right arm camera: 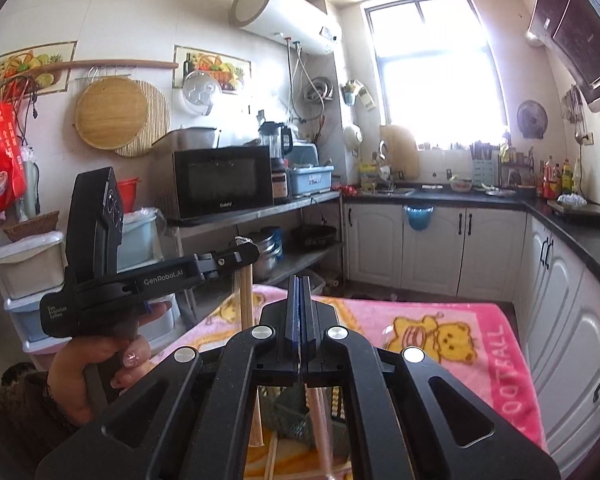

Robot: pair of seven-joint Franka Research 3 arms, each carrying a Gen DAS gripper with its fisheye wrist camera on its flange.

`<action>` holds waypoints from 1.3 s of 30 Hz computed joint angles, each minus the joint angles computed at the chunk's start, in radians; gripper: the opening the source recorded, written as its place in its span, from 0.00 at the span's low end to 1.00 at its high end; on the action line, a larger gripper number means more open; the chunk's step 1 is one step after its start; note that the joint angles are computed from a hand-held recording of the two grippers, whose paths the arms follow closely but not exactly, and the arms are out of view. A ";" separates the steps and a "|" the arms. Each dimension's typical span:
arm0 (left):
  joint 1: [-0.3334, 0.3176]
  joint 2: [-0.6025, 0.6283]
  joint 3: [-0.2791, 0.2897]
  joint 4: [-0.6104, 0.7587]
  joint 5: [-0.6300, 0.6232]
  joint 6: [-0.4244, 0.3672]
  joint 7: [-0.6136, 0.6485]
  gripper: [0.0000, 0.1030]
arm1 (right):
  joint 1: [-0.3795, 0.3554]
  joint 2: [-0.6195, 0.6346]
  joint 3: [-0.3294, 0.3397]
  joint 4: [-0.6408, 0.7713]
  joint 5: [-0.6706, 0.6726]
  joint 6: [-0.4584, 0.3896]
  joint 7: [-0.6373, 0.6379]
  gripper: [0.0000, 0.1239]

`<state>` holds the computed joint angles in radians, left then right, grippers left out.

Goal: Organize utensils
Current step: 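Lift the chopsticks with both tools and carry them above the basket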

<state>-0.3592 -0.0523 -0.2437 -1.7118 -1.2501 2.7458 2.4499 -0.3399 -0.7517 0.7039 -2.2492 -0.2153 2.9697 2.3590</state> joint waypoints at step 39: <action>0.086 0.245 -0.207 0.149 -0.008 0.264 0.143 0.03 | -0.367 0.102 0.221 0.106 0.023 0.109 0.020 0.01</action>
<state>-0.2730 0.1932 -0.4511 -1.5626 -1.2580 3.0094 2.5931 -0.7064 -0.6501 0.9245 -2.1432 -0.1921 3.0790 2.3793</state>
